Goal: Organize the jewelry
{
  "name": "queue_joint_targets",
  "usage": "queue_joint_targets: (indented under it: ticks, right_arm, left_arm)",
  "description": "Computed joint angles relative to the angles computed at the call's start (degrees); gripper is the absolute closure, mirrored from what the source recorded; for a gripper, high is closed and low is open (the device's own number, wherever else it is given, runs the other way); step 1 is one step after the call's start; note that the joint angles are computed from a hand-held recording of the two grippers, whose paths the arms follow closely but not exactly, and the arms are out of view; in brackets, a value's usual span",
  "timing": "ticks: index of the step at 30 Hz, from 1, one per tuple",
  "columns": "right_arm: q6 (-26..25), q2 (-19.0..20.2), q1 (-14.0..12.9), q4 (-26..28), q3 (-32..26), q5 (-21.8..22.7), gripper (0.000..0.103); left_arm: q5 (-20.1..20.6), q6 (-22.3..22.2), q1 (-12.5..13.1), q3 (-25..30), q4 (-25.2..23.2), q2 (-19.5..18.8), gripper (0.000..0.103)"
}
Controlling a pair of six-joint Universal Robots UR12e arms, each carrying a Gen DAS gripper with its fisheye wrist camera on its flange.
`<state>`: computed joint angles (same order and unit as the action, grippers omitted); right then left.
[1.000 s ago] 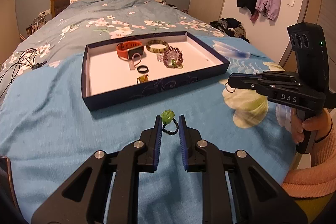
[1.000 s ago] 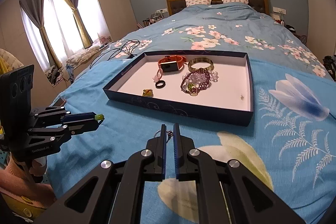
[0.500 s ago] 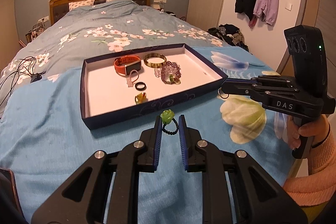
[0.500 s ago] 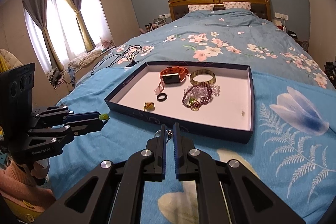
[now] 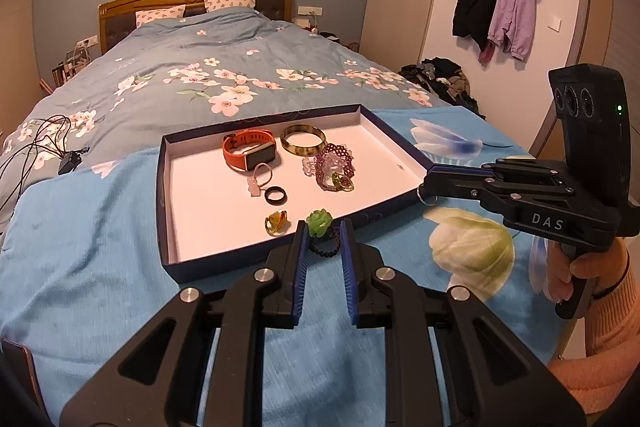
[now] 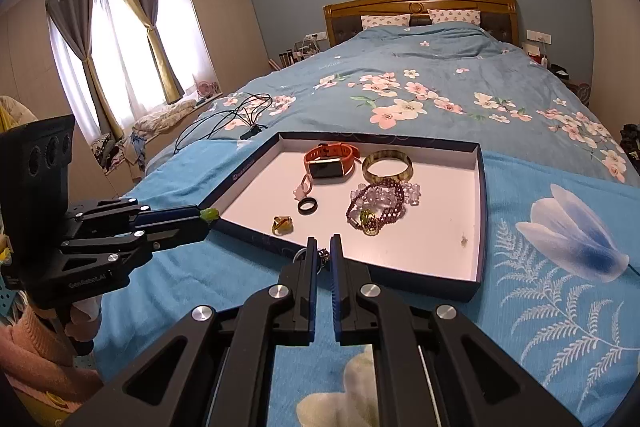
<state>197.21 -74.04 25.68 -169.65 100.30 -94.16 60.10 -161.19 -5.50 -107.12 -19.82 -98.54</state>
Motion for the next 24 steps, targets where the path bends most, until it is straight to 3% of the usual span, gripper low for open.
queue_joint_targets:
  ticks: [24]
  right_arm:
    - [-1.23,1.3,-0.66,0.94,-2.21,-0.13,0.098]
  left_arm:
    - [0.97,-2.92,-0.66,3.4,-0.35,-3.09,0.087]
